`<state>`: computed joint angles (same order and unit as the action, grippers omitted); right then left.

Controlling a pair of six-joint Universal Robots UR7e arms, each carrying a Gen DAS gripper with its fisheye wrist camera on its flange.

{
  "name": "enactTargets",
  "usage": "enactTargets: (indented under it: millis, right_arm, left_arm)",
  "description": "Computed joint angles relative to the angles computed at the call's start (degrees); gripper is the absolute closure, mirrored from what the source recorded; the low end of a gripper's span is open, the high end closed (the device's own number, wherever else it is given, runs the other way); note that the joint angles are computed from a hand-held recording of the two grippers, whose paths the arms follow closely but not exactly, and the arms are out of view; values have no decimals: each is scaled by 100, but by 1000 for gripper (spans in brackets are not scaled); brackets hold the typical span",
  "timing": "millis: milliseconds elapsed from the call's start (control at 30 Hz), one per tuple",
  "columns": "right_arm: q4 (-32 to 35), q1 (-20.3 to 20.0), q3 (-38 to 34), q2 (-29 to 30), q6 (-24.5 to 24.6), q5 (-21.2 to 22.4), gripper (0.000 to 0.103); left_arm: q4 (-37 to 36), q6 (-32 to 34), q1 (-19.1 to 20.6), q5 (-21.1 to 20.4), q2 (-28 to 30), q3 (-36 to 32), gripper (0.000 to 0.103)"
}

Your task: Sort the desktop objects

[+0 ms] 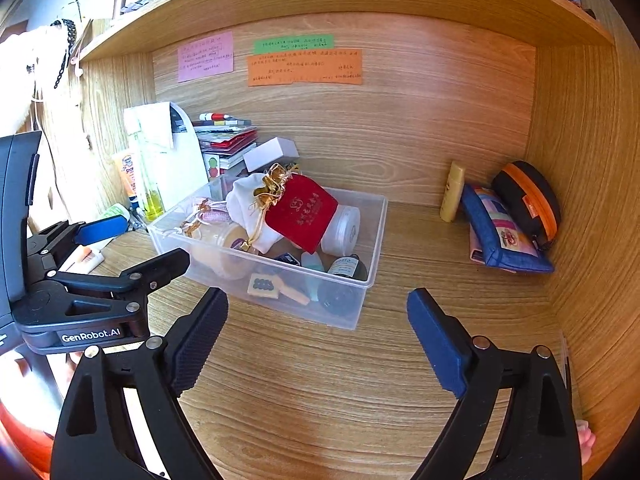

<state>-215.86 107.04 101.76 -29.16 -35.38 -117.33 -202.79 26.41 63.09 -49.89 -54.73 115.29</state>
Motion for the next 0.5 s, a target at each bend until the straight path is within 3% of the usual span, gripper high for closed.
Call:
enactTargets:
  millis: [500]
  right_arm:
    - [-22,121,-94,112,200,-347,13]
  left_arm:
    - [256,13,119,-373,-94,-32,5]
